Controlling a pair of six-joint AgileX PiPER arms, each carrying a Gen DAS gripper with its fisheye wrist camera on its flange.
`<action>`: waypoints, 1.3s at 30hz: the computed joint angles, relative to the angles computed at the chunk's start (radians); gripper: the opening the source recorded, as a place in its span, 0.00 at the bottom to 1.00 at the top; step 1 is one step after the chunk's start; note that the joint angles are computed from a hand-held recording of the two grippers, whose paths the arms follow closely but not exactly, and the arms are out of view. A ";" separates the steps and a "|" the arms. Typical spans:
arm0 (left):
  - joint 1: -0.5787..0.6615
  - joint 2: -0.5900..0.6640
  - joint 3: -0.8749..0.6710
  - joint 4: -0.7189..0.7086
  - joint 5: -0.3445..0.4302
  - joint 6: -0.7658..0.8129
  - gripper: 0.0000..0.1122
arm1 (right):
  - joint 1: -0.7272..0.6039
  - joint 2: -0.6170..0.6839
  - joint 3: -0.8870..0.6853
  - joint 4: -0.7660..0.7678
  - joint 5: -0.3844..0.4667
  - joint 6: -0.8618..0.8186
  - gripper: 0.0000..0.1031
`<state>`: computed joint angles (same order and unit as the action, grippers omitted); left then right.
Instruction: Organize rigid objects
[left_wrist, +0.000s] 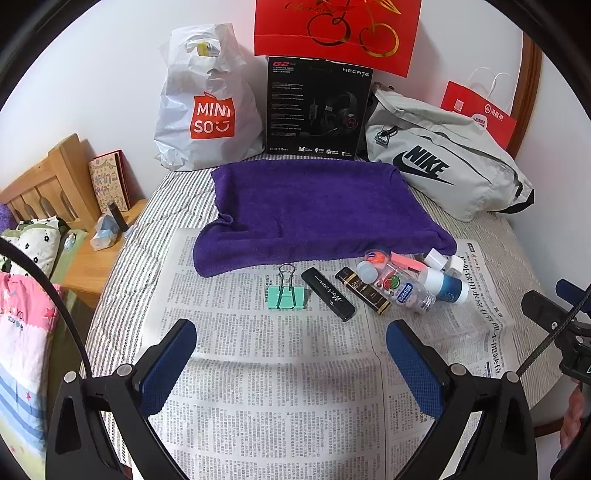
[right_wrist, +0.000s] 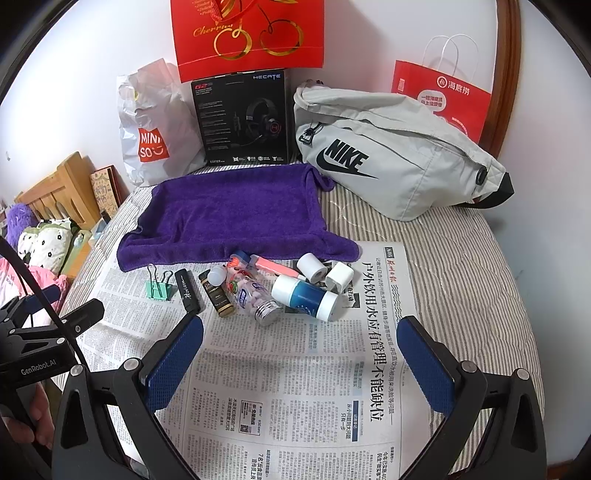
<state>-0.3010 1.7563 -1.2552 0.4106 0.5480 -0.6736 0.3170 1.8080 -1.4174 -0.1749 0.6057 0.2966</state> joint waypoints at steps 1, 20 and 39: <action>0.001 0.000 0.000 -0.002 0.000 0.001 0.92 | 0.000 0.001 -0.001 0.001 0.000 -0.001 1.00; 0.000 -0.005 0.009 0.007 0.003 -0.001 0.92 | 0.007 0.007 -0.012 0.003 0.016 -0.009 1.00; -0.004 -0.005 0.002 0.013 0.011 -0.006 0.92 | 0.000 0.008 -0.014 0.020 0.023 -0.023 1.00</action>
<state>-0.3045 1.7514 -1.2529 0.4235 0.5595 -0.6794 0.3168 1.8159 -1.4310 -0.1553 0.6289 0.2731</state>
